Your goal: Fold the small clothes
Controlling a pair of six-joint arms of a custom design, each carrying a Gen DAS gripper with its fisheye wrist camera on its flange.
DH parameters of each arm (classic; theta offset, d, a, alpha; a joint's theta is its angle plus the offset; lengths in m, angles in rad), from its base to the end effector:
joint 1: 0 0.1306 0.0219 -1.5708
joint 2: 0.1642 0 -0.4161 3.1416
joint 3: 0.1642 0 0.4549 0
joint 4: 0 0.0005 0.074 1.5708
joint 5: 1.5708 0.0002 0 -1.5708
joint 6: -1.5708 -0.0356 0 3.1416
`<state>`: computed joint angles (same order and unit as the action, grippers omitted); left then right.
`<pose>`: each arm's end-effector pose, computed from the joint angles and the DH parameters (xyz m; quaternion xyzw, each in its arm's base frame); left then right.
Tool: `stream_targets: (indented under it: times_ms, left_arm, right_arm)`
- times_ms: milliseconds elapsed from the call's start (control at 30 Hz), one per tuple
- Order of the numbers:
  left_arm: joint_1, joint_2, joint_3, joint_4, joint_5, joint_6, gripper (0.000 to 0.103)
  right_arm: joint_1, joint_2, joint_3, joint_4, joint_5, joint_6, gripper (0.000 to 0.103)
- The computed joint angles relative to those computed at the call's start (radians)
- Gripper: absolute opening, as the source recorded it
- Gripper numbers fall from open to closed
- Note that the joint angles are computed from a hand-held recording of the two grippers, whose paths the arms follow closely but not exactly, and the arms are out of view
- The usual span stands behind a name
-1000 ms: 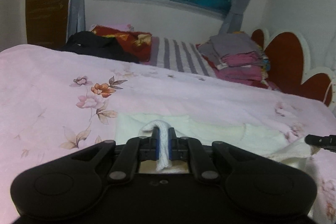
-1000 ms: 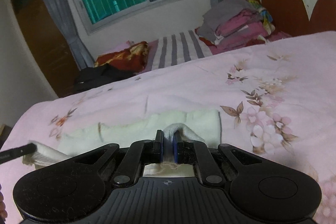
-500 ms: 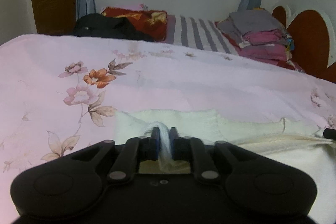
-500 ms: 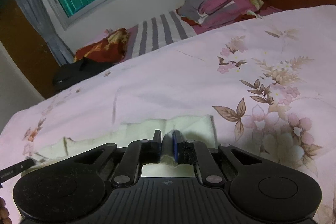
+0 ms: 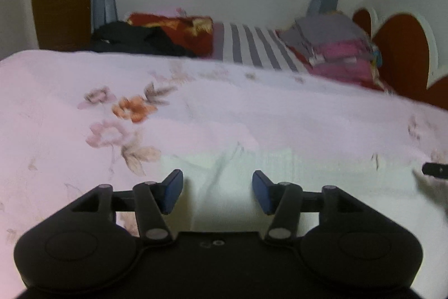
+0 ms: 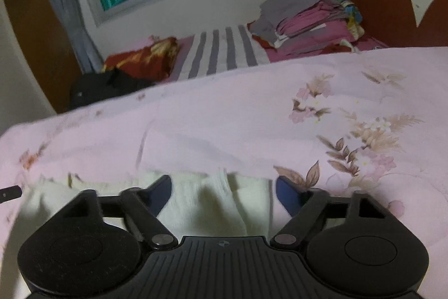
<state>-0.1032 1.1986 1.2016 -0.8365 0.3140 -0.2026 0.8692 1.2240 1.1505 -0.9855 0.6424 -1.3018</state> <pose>0.4596 -0.0592 0.4591 0.1960 0.9020 -0.1280 0.3627 0.3071 0.3297 0.4169 0.2751 0.8794 0.0700 0.3822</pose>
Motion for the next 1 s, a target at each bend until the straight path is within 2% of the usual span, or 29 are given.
stream_targets:
  times_ms: [33,67,133,167,233,300,333,367,500,567,633,767,800,833,867,1000]
  left_arm:
    - [-0.004,0.003,-0.005,0.001,-0.005,-0.002,0.043]
    - [-0.008,0.006,-0.008,0.003,-0.005,-0.004,0.04]
    - [-0.013,0.009,-0.015,0.008,-0.013,-0.012,0.023]
    - [-0.017,0.01,-0.017,0.008,-0.02,-0.018,0.019]
    - [-0.018,0.01,-0.023,0.022,-0.034,-0.015,0.004]
    - [-0.015,0.004,-0.034,0.046,-0.043,-0.006,0.003]
    - [-0.012,-0.001,-0.041,0.061,-0.043,0.0,0.003]
    - [-0.01,-0.007,-0.048,0.077,-0.047,0.006,0.003]
    - [-0.014,-0.026,-0.073,0.128,-0.072,0.036,0.003]
    - [-0.022,-0.017,-0.076,0.132,-0.108,0.045,0.003]
    - [-0.023,-0.016,-0.083,0.141,-0.132,0.051,0.003]
    - [-0.028,-0.031,-0.091,0.133,-0.149,0.019,0.005]
    - [-0.027,-0.036,-0.091,0.13,-0.148,0.011,0.011]
    - [-0.026,-0.044,-0.094,0.133,-0.147,0.005,0.026]
    - [-0.025,-0.055,-0.099,0.138,-0.153,0.004,0.03]
    - [-0.006,-0.094,-0.108,0.117,-0.103,0.013,0.033]
  right_arm:
    - [-0.005,0.007,-0.001,0.011,-0.023,0.007,0.06]
    - [-0.009,0.012,-0.004,0.022,-0.043,0.013,0.06]
    - [-0.009,0.028,0.0,0.023,-0.055,0.032,0.06]
    - [-0.011,0.028,-0.004,0.03,-0.06,0.046,0.049]
    - [-0.015,0.031,-0.01,0.048,-0.087,0.076,0.029]
    - [-0.016,0.037,-0.011,0.046,-0.087,0.087,0.027]
    - [-0.016,0.037,-0.013,0.048,-0.084,0.091,0.018]
    - [-0.018,0.037,-0.015,0.05,-0.081,0.095,0.004]
    - [-0.016,0.032,-0.017,0.048,-0.036,0.104,0.003]
    - [-0.016,0.041,-0.008,0.024,-0.006,0.095,0.003]
    - [-0.031,0.056,-0.008,0.009,-0.037,0.084,0.003]
    - [-0.029,0.04,-0.01,0.003,-0.024,0.07,0.004]
    - [-0.026,0.027,-0.015,0.006,-0.016,0.057,0.004]
    - [-0.02,0.017,-0.015,0.002,-0.008,0.054,0.004]
    - [-0.014,0.013,-0.011,-0.007,0.0,0.055,0.004]
    - [0.019,0.011,0.012,-0.01,0.017,0.053,0.005]
